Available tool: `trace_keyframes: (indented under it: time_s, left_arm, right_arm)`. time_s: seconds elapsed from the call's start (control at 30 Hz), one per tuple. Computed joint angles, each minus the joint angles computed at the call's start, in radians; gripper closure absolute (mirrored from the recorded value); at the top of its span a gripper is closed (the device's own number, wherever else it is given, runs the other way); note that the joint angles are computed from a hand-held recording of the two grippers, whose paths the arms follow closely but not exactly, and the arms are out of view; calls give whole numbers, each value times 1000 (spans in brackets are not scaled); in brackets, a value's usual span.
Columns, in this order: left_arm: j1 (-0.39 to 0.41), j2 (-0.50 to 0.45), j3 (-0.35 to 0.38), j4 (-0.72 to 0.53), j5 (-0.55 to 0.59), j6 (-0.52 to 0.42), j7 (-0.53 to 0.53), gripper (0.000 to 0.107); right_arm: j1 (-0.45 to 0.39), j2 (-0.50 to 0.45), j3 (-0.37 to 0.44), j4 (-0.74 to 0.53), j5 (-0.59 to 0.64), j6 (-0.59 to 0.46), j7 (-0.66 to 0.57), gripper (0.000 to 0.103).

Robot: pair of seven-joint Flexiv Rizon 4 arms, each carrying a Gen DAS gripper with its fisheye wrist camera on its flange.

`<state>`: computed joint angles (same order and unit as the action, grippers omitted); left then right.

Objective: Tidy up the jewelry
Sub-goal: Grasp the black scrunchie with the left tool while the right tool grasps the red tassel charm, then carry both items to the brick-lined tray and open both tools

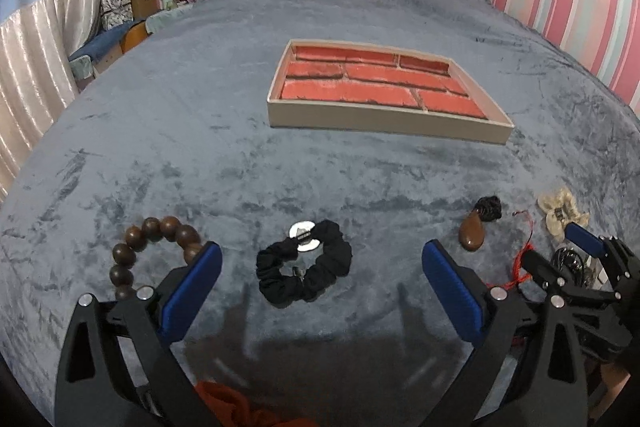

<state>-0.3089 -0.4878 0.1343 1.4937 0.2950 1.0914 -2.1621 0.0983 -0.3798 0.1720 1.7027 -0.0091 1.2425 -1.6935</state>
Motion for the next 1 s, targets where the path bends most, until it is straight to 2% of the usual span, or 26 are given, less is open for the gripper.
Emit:
trace_keyframes:
  time_s: [0.07,0.13,0.2,0.27,0.33,0.4,0.5,0.63,0.77,0.87,1.0]
  left_arm:
    - [21,-4,-23,10,-30,8,29,9]
    - [31,-11,-34,12,-53,5,55,10]
    - [39,-17,-43,14,-75,5,79,14]
    - [48,-24,-51,14,-100,-3,103,22]
    - [55,-30,-57,18,-125,-4,120,24]
    - [51,-38,-48,12,-131,-10,122,25]
    - [44,-49,-39,0,-132,-27,126,35]
    - [39,-56,-32,-4,-128,-38,127,40]
    - [47,-65,-40,-7,-137,-45,147,52]
    - [53,-66,-43,0,-145,-34,157,56]
    - [54,-68,-40,4,-148,-21,166,65]
  right_arm:
    - [-2,-5,2,-6,5,-8,-1,23]
    - [-1,-10,2,-11,8,-19,2,29]
    - [-12,-17,15,-28,27,-46,-12,40]
    - [-13,-22,16,-40,37,-60,-15,43]
    - [-18,-25,23,-52,54,-73,-25,49]
    - [-22,-29,30,-63,71,-90,-40,58]
    - [-25,-34,37,-79,91,-115,-65,68]
    - [-26,-36,40,-89,120,-133,-86,75]
    - [-24,-32,40,-89,135,-131,-105,86]
    - [-22,-29,42,-88,142,-136,-119,93]
    - [-18,-30,41,-89,148,-136,-131,97]
